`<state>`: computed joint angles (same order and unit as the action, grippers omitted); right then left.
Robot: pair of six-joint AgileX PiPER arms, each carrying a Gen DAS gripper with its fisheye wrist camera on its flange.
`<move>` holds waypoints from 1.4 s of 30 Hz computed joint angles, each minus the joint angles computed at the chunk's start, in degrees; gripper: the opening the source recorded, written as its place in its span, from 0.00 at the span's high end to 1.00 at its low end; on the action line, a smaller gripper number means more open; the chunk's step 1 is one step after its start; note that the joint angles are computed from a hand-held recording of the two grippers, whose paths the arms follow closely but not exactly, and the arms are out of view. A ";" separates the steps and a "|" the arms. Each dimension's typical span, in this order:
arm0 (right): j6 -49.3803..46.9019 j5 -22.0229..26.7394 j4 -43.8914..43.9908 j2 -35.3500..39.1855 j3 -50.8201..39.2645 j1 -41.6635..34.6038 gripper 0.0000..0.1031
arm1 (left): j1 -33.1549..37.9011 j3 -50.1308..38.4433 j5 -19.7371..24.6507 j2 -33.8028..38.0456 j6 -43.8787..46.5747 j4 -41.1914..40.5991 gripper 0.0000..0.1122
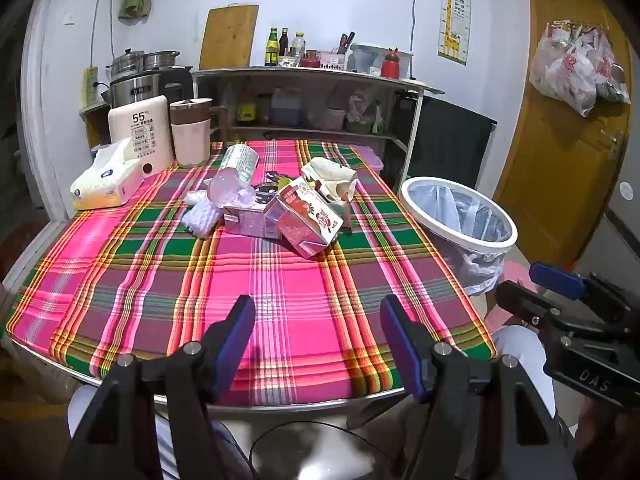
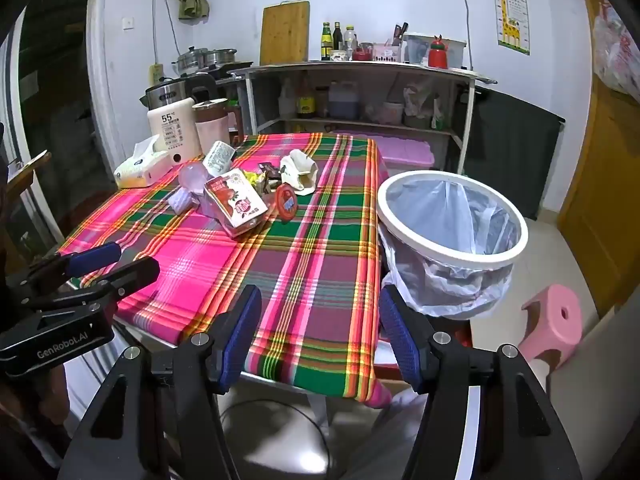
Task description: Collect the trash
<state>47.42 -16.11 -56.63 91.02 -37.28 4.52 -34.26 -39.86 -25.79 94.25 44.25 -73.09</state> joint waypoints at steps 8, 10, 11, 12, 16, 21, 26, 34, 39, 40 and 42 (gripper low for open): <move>0.08 0.15 -0.11 0.15 -0.16 0.00 0.40 | -0.07 0.02 -0.25 0.13 -0.32 0.33 0.41; -0.27 -0.10 0.16 0.21 -0.10 -0.12 0.40 | 0.00 0.02 -0.04 0.06 -0.32 0.35 0.41; -0.40 -0.16 0.28 0.30 -0.11 -0.15 0.40 | 0.04 0.02 -0.03 0.07 -0.30 0.37 0.41; -0.45 -0.22 0.33 0.39 -0.12 -0.18 0.40 | 0.06 0.03 -0.02 0.06 -0.29 0.40 0.41; -0.55 -0.09 0.42 0.45 -0.20 -0.12 0.40 | -0.03 0.01 -0.15 0.11 -0.30 0.32 0.41; 0.20 0.43 0.08 0.12 -0.30 0.37 0.40 | -0.02 0.00 -0.08 0.11 -0.37 0.42 0.41; 1.71 1.20 -0.96 -0.37 -0.40 1.00 0.40 | -0.05 -0.03 -0.12 0.13 -0.32 0.33 0.41; -0.42 0.21 0.34 0.68 -0.39 0.06 0.40 | 0.00 0.01 0.00 0.08 -0.40 0.42 0.41; -0.20 0.18 0.02 0.78 -0.48 -0.02 0.40 | 0.00 0.01 0.00 0.08 -0.40 0.42 0.41; -0.08 0.49 0.11 0.57 -0.48 0.25 0.40 | 0.02 0.00 0.00 0.09 -0.42 0.44 0.41; -0.53 0.18 0.39 0.76 -0.39 0.03 0.40 | 0.06 0.00 0.10 0.06 -0.45 0.48 0.41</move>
<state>46.89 -15.93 -56.24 91.78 -37.67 4.55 -34.21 -39.85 -25.69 94.31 43.80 -72.61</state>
